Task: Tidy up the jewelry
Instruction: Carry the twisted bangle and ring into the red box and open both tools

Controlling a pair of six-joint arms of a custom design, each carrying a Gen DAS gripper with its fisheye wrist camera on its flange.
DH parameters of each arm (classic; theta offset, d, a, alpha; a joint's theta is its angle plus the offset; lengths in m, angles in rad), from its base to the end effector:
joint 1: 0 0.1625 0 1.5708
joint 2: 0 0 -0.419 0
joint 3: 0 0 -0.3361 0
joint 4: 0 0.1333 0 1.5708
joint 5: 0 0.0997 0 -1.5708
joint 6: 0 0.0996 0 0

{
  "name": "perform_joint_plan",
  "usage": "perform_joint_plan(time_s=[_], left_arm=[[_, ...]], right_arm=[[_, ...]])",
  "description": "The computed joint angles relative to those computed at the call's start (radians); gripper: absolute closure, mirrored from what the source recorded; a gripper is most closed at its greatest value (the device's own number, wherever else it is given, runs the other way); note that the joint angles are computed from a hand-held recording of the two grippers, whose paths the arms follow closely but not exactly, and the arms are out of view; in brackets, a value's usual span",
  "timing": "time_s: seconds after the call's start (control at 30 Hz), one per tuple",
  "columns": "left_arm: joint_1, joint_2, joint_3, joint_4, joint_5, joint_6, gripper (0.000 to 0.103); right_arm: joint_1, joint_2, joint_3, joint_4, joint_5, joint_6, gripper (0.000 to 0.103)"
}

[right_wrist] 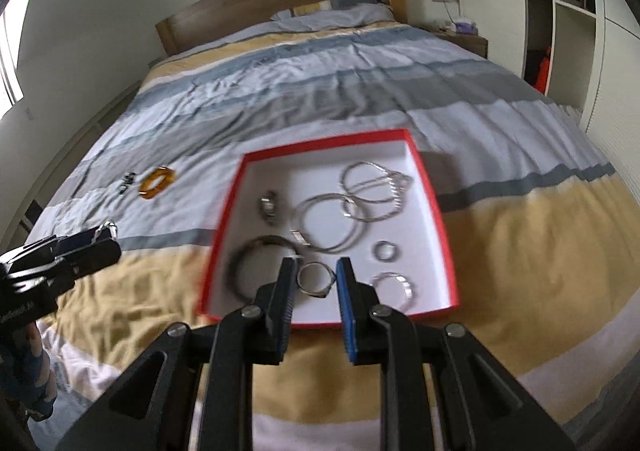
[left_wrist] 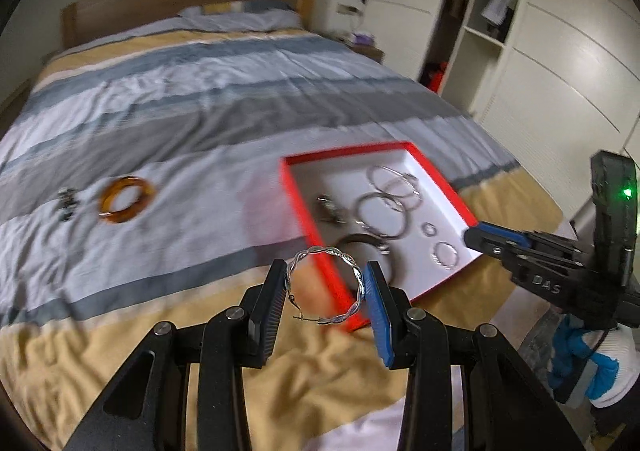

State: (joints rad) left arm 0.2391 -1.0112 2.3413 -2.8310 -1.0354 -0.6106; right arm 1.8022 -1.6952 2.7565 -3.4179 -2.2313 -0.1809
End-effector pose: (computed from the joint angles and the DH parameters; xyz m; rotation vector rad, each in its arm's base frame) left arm -0.3411 -0.2727 0.0988 0.9869 2.5433 -0.5638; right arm 0.1249 -0.2151 0.2998 0.1530 -2.3494 0.9859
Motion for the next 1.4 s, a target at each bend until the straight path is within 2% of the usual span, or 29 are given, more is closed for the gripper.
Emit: perform_joint_plan(time_s=[0.13,0.23,0.43,0.73,1.03,1.4], left_arm=[[0.035,0.131,-0.07,-0.058,-0.051,0.065,0.065],[0.061,0.208,-0.12,-0.074,-0.082,0.103,0.065],[0.104,0.307,-0.184,-0.078,-0.108,0.146,0.065],[0.128,0.366,-0.202,-0.091,-0.125,0.185,0.065],[0.132,0.375,-0.209,-0.078,-0.112,0.218,0.062],[0.126,0.367,-0.217,-0.036,-0.12,0.222,0.06]], right_arm=[[-0.153,0.003,0.004,-0.042,0.103,-0.102,0.084],[-0.224,0.013,-0.006,-0.036,0.155,-0.157,0.084],[-0.296,0.057,-0.036,0.002,0.201,-0.232,0.084],[-0.344,0.092,-0.049,0.021,0.22,-0.288,0.083],[-0.319,0.079,-0.072,0.101,0.177,-0.341,0.083],[-0.315,0.049,-0.072,0.154,0.168,-0.335,0.083]])
